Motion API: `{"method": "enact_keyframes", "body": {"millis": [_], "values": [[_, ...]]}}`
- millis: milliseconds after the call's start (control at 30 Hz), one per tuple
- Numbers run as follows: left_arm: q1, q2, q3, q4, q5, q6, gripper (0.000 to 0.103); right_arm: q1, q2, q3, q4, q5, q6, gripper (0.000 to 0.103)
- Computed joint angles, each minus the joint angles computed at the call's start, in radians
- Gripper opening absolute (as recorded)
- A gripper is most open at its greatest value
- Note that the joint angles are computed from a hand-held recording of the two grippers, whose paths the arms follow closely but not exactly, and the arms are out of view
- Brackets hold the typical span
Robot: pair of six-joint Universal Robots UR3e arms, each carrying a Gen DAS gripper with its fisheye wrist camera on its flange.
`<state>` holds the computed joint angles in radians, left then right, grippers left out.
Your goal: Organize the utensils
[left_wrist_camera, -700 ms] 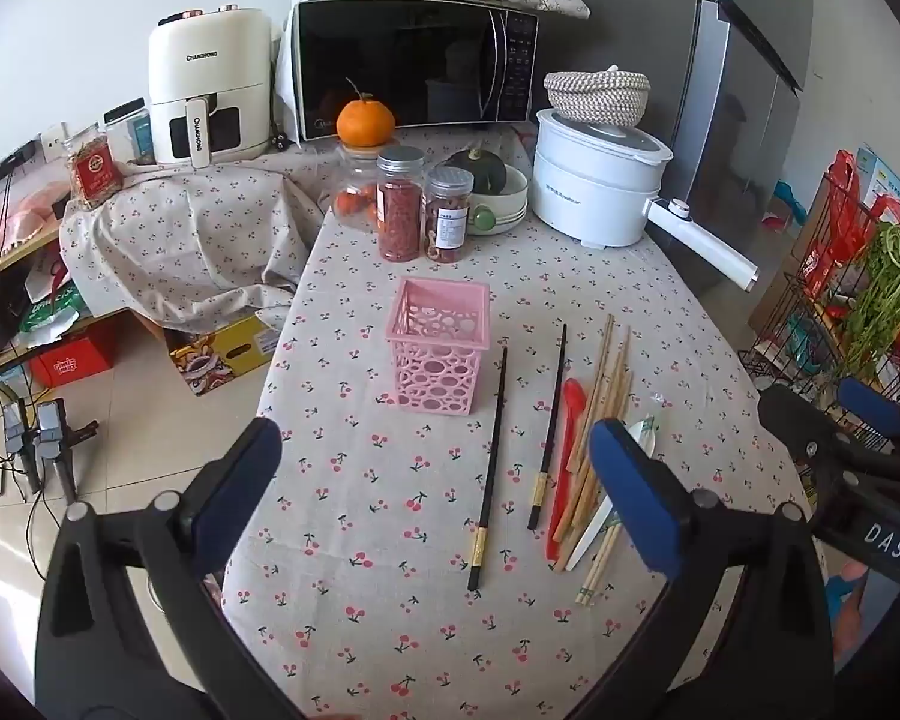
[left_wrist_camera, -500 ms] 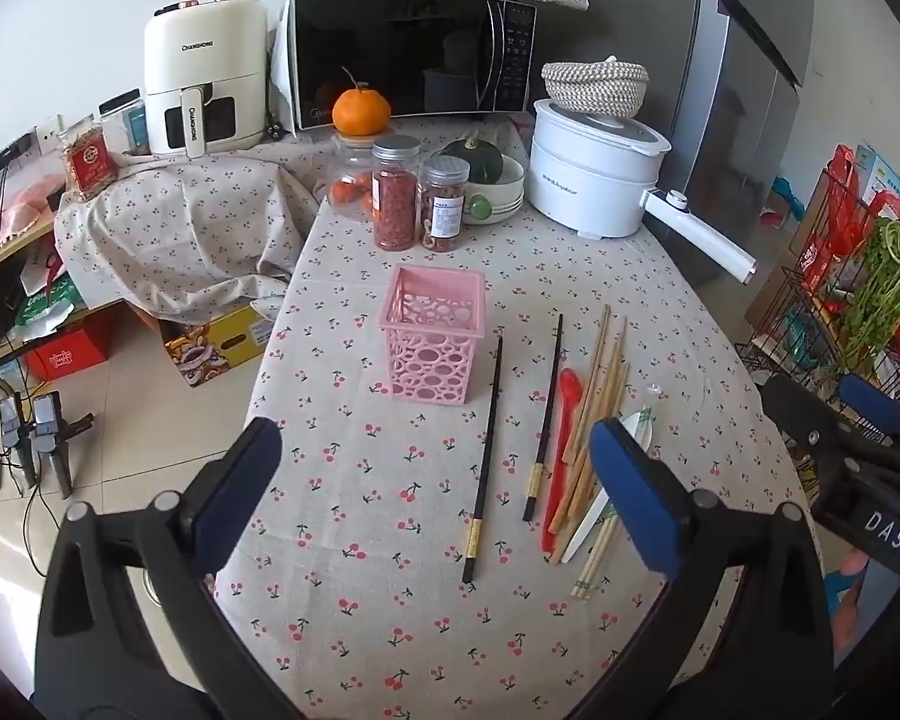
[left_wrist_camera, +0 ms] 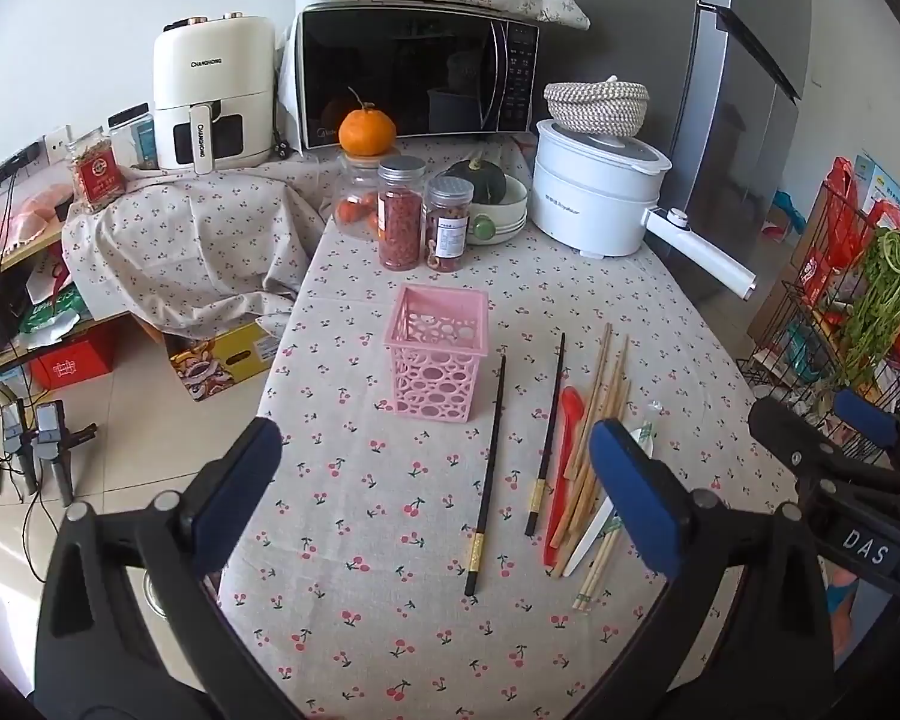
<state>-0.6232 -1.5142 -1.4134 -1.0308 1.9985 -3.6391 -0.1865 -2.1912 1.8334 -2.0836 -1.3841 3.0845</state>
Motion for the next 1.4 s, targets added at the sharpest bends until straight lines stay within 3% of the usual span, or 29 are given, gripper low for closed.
{"method": "enact_keyframes", "body": {"millis": [1400], "values": [[-0.008, -0.014, 0.02, -0.011, -0.003, -0.004, 0.102, 0.002, 0.005, 0.001, -0.003, 0.0, 0.001, 0.103]]}}
